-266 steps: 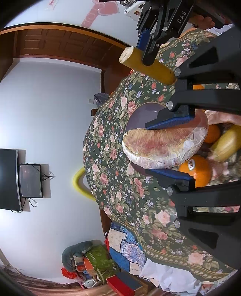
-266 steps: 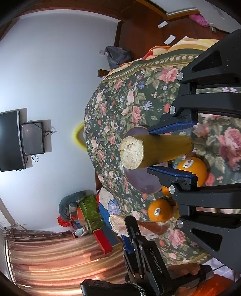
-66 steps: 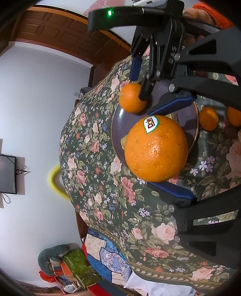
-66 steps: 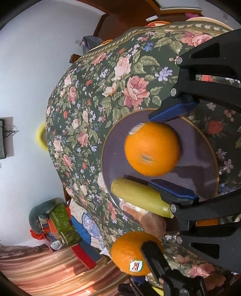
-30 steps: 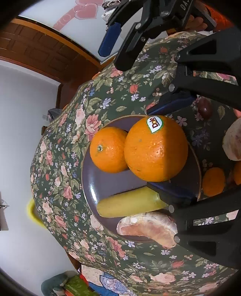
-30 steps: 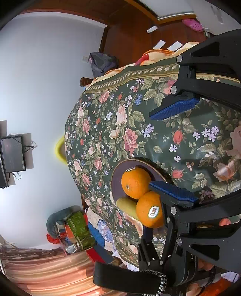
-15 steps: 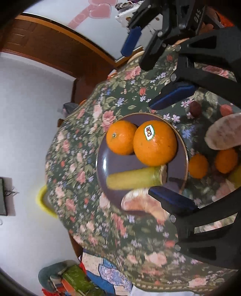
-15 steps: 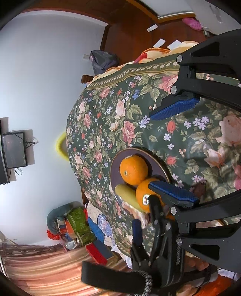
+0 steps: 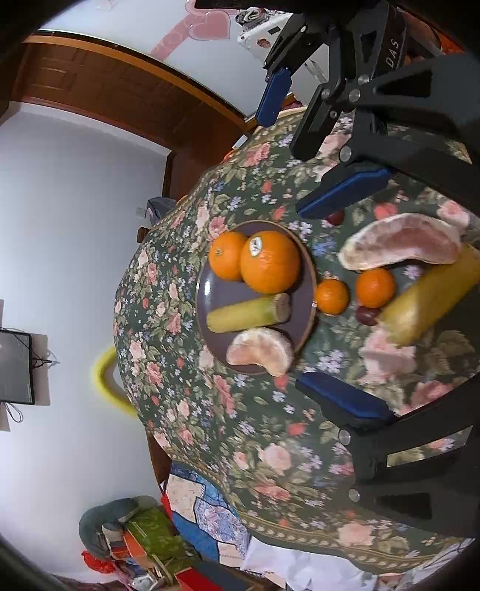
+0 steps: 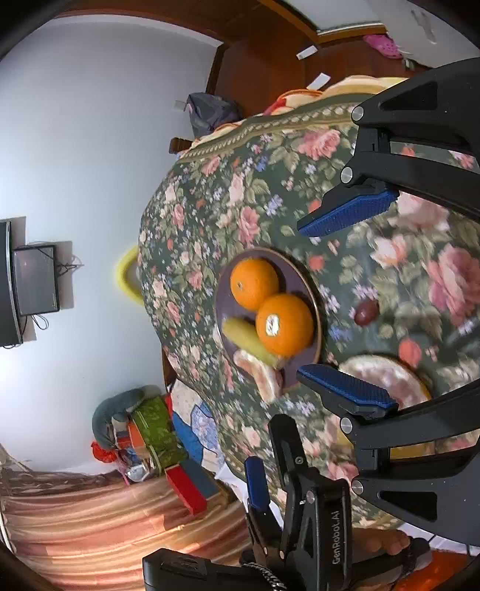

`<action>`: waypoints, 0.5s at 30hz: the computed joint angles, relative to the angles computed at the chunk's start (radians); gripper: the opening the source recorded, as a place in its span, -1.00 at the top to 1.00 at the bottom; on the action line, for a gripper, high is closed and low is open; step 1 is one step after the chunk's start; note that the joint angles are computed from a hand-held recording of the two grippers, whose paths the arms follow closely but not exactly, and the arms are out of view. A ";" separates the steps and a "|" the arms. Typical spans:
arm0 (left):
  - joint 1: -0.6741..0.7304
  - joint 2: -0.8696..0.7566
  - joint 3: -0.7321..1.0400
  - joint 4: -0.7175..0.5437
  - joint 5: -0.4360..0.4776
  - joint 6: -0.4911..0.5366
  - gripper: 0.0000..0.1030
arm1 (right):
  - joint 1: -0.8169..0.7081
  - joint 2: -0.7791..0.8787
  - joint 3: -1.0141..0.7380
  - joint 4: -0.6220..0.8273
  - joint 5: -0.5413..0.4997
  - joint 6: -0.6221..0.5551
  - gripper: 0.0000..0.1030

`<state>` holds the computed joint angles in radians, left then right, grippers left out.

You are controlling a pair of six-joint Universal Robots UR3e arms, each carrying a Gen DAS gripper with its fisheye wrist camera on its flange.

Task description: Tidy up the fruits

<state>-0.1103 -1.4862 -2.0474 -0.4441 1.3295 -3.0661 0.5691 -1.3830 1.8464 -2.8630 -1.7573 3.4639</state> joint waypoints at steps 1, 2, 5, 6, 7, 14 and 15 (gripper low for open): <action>0.001 0.019 -0.026 0.009 0.005 0.001 -0.65 | 0.008 0.007 -0.005 0.004 -0.003 0.007 -0.33; 0.005 0.038 -0.055 0.019 0.006 0.002 -0.65 | 0.018 0.017 -0.011 0.009 -0.007 0.016 -0.33; 0.017 0.079 -0.121 0.033 0.009 0.009 -0.65 | 0.040 0.039 -0.026 0.025 -0.020 0.035 -0.33; 0.021 0.090 -0.139 0.036 0.010 0.013 -0.65 | 0.044 0.048 -0.030 0.029 -0.022 0.040 -0.33; 0.028 0.101 -0.163 0.042 0.008 0.017 -0.65 | 0.047 0.050 -0.031 0.033 -0.021 0.043 -0.33; 0.071 0.128 -0.270 0.073 0.018 0.020 -0.63 | 0.071 0.065 -0.025 0.041 -0.033 0.066 -0.33; 0.075 0.126 -0.277 0.075 0.018 0.020 -0.60 | 0.069 0.064 -0.020 0.039 -0.030 0.066 -0.33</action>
<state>-0.0357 -1.3602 -2.3248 -0.3691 1.3475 -3.0465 0.6383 -1.3186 1.8269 -2.8242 -1.7870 3.5303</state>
